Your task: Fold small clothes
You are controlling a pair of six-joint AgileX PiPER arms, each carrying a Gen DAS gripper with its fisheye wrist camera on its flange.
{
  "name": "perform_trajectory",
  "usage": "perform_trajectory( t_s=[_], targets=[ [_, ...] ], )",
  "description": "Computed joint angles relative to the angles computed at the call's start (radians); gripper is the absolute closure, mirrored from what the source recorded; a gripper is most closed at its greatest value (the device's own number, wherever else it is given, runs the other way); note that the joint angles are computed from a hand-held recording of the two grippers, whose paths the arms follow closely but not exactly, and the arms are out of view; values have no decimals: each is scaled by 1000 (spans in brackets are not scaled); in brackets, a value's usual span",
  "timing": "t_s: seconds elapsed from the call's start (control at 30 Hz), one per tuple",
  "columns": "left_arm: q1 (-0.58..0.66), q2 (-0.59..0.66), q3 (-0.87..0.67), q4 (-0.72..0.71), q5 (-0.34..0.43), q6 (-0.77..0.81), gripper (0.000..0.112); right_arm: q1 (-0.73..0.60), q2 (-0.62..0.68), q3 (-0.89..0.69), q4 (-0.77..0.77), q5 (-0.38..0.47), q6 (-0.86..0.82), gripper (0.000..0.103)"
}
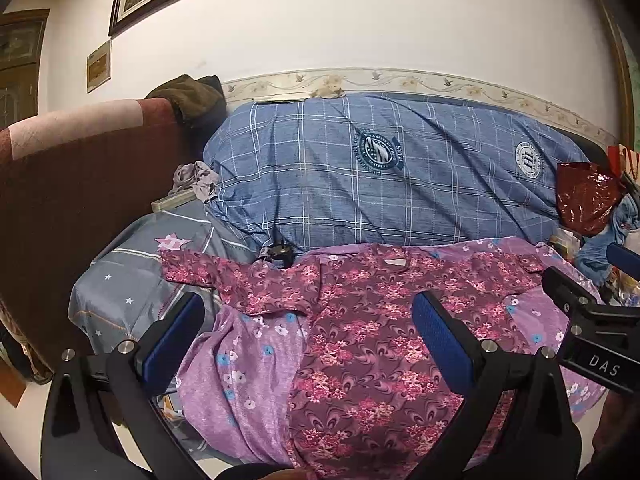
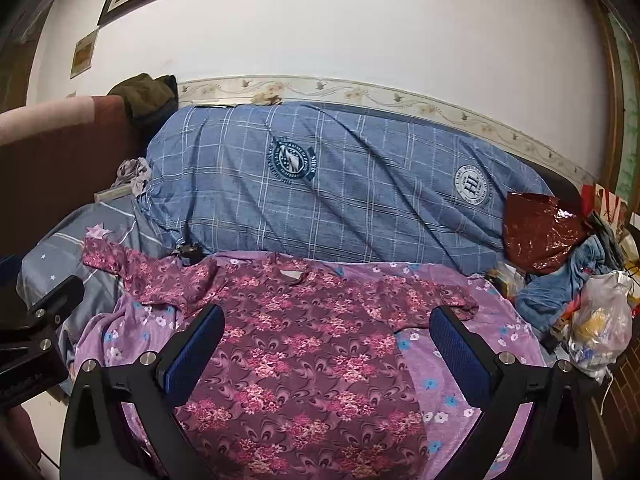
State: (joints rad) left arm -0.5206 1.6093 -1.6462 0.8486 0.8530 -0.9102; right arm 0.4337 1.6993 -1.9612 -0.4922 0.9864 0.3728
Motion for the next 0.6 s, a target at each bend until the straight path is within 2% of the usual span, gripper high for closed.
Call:
perform_trajectory(
  t_s=[0.2, 0.6],
  targets=[
    [13, 26, -19, -14, 12, 6, 9, 15, -1, 47, -15, -37, 26, 0],
    [16, 90, -91, -70, 39, 52, 9, -7, 59, 44, -10, -51, 48, 0]
  ],
)
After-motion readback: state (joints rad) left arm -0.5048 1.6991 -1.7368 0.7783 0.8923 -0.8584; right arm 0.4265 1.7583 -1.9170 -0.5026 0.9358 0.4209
